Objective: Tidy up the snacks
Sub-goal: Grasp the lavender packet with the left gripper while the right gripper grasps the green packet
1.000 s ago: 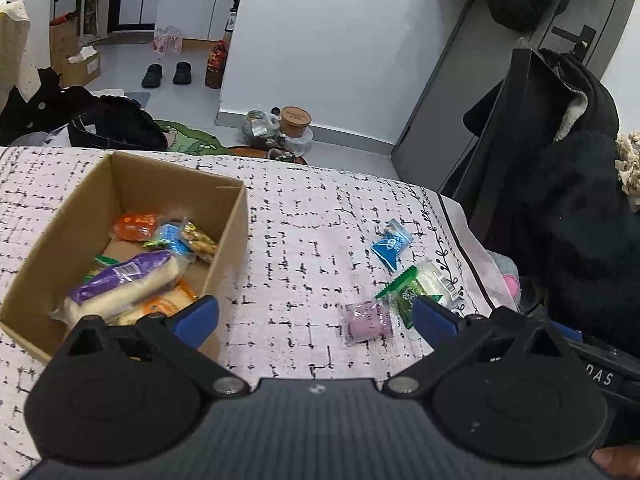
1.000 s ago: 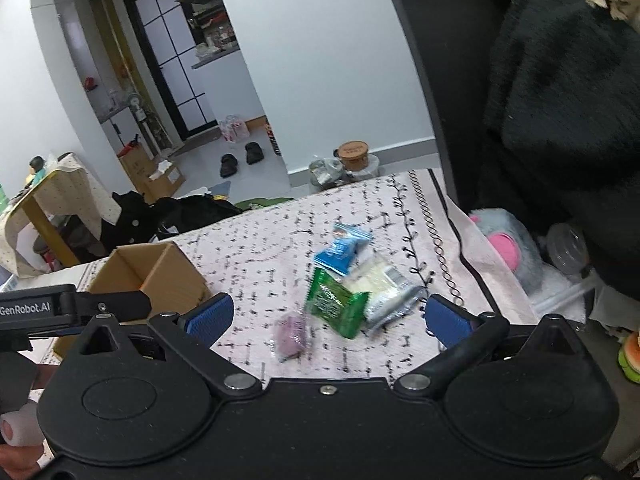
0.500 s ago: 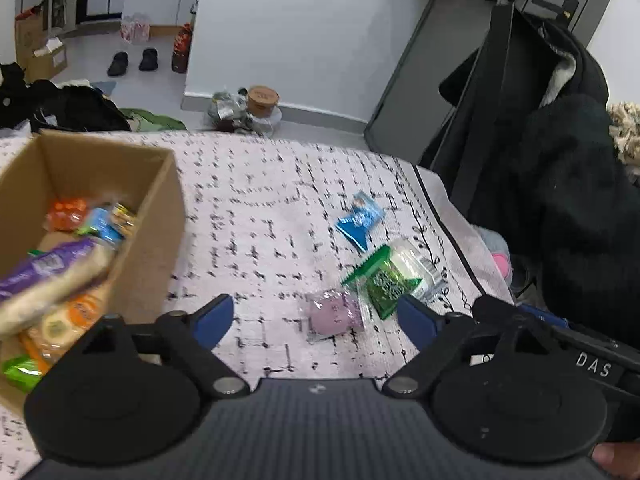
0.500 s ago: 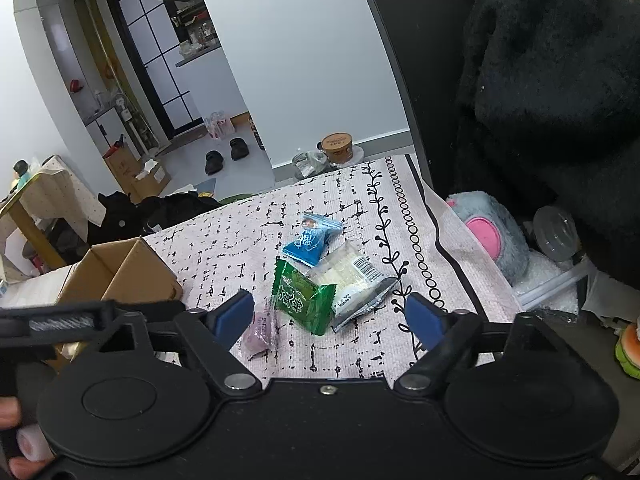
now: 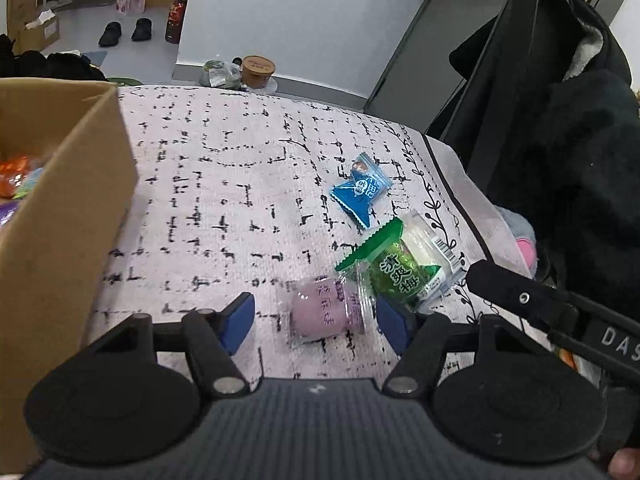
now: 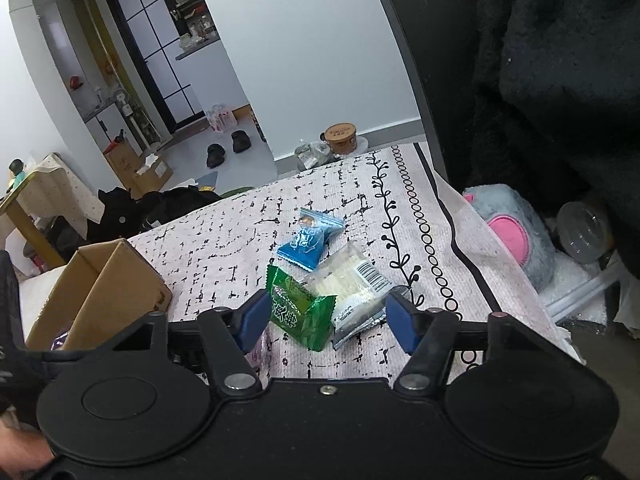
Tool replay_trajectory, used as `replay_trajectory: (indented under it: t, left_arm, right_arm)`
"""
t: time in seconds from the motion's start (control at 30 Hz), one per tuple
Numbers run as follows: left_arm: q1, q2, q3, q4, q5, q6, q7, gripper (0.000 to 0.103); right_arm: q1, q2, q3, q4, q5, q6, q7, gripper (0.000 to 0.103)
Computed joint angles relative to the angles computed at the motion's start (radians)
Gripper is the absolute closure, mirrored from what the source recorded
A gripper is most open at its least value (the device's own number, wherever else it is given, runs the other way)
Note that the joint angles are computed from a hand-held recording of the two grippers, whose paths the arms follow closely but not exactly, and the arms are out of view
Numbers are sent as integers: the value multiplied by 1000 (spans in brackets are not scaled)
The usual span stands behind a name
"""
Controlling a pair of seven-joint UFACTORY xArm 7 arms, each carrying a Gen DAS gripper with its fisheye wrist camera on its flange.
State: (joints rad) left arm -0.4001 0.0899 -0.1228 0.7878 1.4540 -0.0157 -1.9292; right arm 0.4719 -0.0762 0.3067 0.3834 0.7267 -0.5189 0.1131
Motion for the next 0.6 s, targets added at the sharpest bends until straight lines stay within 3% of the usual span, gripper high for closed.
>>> replay_trajectory:
  t: [0.2,0.3,0.43,0.5,0.6]
  left_arm:
    - [-28,65,24,18,-158,1,96,44]
    - [-78,83,75,36,-102,-2,40,44]
    - [-81,68,84,22,-102,4,69,63]
    - [-61,53,67,-1,-187,5,161,65]
    - [-61,26,76,-24,-223,18,196,66]
  right_arm:
    - [-2,19,-12,20,-8,8,-10,42]
    - [-1,33,-20,34,-25,10,-6,42]
    - [8,61,-31,58,-42,10,-11,42]
    - [15,73,-38,66,-56,8,-9,42]
    - [34,95,-44,91,-14,13,-58,42]
